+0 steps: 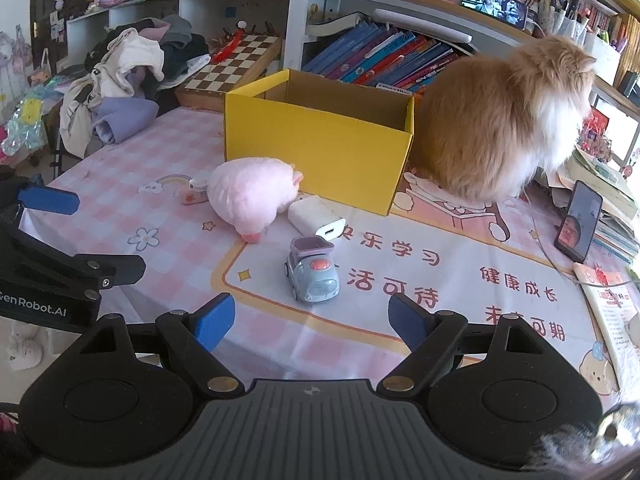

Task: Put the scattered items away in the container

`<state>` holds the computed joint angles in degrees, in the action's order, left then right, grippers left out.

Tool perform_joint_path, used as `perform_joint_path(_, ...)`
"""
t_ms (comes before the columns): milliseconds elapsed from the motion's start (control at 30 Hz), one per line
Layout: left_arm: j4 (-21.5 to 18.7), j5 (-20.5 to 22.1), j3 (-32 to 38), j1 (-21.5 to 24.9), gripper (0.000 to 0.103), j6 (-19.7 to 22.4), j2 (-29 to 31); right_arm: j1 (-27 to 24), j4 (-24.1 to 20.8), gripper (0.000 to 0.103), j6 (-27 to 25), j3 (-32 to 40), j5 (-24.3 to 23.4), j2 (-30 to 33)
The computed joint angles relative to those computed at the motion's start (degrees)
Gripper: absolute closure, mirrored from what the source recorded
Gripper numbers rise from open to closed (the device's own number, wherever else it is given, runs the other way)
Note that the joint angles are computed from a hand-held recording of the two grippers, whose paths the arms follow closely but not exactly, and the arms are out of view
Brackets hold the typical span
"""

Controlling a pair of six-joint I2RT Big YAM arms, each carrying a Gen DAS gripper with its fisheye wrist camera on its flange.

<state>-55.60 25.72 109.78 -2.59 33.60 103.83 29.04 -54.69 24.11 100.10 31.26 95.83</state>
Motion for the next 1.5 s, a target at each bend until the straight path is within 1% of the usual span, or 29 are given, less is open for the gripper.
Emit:
perform_joint_path(567, -0.5, 0.6, 0.4, -0.1, 0.007, -0.2, 0.4, -0.2, -0.3, 0.02, 0.8, -0.2, -0.2, -0.1)
perform_joint_path(767, -2.1, 0.1, 1.3, -0.3, 0.007, 0.5, 1.1, -0.6, 0.0, 0.02, 0.3, -0.4, -1.5, -0.2)
perform_joint_path(833, -1.5, -0.1, 0.9, -0.4, 0.007, 0.7, 0.8, -0.5, -0.2, 0.02, 0.2, -0.3, -1.6, 0.0)
perform_joint_path(933, -1.6, 0.1, 1.2, -0.3, 0.007, 0.8, 1.1, -0.7, 0.0, 0.02, 1.0, -0.4, -1.5, -0.1)
perform_joint_path(1100, -1.4, -0.8, 1.3, -0.3, 0.007, 1.2, 1.2, -0.8, 0.4, 0.02, 2.2, -0.8, -1.4, -0.2)
perform_joint_path(1500, -1.0, -0.9, 1.7, -0.8, 0.007, 1.0, 1.5, -1.1, 0.5, 0.02, 1.3, -0.7, -1.8, 0.1)
